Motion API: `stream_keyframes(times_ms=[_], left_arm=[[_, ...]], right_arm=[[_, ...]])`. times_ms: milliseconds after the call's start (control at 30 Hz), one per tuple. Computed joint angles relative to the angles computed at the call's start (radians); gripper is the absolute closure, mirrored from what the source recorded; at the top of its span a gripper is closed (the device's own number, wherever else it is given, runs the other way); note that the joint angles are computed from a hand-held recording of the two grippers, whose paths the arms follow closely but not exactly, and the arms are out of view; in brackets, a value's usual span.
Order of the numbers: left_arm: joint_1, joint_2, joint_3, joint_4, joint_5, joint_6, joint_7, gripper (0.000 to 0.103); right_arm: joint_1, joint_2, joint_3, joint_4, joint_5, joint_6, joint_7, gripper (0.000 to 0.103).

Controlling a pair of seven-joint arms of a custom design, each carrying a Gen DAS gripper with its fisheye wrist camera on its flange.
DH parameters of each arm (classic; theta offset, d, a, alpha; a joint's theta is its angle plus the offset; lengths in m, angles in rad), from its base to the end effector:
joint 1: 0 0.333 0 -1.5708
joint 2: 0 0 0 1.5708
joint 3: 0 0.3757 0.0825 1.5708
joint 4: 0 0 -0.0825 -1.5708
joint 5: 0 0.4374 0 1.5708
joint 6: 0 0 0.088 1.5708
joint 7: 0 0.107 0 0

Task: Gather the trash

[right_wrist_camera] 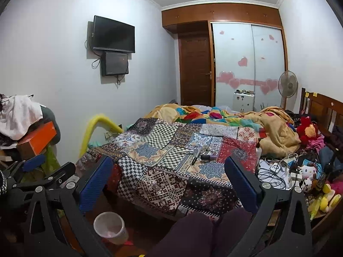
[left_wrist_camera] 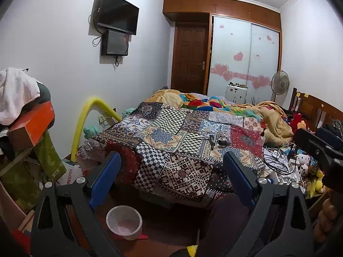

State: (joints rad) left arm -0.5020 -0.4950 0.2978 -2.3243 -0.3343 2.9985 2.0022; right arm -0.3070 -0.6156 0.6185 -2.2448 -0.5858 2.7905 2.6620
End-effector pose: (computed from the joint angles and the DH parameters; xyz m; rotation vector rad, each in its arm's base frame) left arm 0.4808 -0.0405 0.6904 -1.3332 1.7658 -1.2304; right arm 0.4183 0.2551 0.7018 -1.2961 1.6129 -1.0517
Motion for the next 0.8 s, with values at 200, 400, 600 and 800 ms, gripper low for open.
stream_keyframes(times_ms=[200, 400, 600, 800], left_arm=[[-0.007, 0.002, 0.024, 0.003, -0.012, -0.011, 0.015, 0.006], [0.010, 0.003, 0.011, -0.001, -0.020, -0.016, 0.020, 0.006], [0.018, 0.005, 0.005, 0.000, -0.029, -0.018, 0.029, 0.006], [0.018, 0.006, 0.006, 0.001, -0.039, -0.023, 0.034, 0.006]], right_arm=[[-0.006, 0.002, 0.011, 0.006, -0.009, -0.008, 0.013, 0.000], [0.010, 0.016, 0.002, 0.009, -0.015, -0.012, 0.009, 0.000], [0.023, 0.024, -0.004, 0.013, -0.025, -0.019, 0.023, 0.000], [0.032, 0.024, -0.008, 0.014, -0.043, -0.025, 0.036, 0.000]])
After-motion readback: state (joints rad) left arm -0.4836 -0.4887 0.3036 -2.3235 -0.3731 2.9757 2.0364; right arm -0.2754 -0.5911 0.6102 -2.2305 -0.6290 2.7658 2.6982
